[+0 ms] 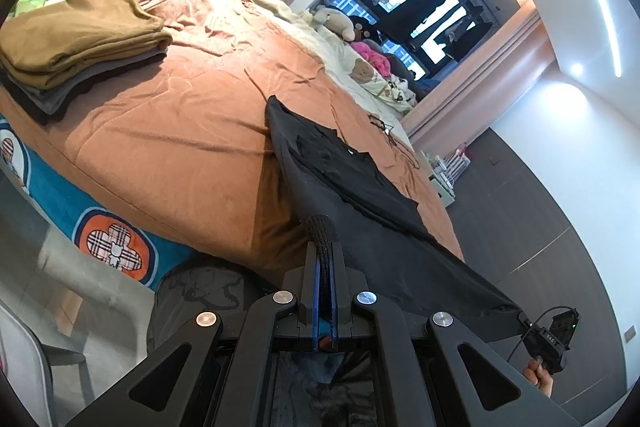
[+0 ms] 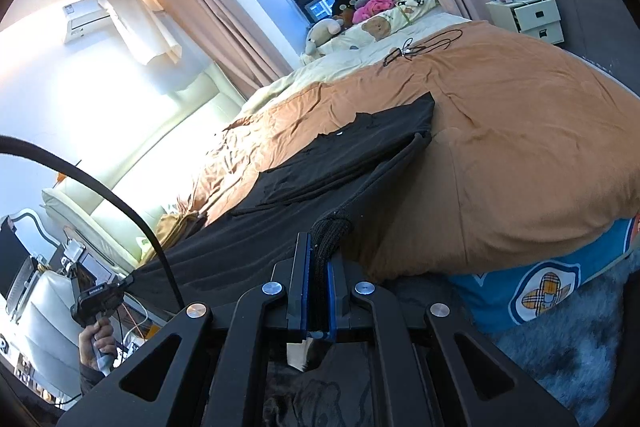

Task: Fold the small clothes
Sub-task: 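Lift the hem with both tools and fold it toward the collar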

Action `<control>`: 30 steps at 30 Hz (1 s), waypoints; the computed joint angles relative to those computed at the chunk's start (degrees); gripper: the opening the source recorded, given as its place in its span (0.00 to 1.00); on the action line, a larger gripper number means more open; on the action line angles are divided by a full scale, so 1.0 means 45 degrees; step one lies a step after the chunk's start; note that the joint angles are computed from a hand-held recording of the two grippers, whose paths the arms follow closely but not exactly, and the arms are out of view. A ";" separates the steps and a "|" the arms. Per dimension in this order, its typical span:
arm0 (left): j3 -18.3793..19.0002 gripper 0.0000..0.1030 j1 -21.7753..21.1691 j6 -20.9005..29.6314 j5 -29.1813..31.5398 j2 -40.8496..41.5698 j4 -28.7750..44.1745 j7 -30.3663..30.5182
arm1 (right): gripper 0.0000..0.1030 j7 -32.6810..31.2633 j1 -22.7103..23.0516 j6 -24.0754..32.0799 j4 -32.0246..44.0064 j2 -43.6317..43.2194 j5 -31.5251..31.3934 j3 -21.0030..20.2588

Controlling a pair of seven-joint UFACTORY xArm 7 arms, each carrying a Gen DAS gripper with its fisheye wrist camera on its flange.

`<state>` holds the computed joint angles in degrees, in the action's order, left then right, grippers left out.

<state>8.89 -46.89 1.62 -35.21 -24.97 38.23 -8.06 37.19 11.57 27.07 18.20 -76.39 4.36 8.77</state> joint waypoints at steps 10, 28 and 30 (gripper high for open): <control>0.0589 0.03 -0.0387 0.0227 -0.0870 0.1166 0.1207 0.1095 | 0.03 -0.0158 -0.0158 -0.0966 -0.0577 0.0307 -0.0060 -0.0280; -0.0197 0.03 0.1671 0.2718 -0.1988 0.6310 0.7979 0.2540 | 0.03 -0.1789 -0.0454 -0.3712 0.1295 0.4954 0.0208 -0.1920; -0.0386 0.03 0.2038 0.2970 -0.1666 0.6902 0.8710 0.2186 | 0.03 -0.2112 -0.0264 -0.4128 0.1696 0.5730 0.0370 -0.2239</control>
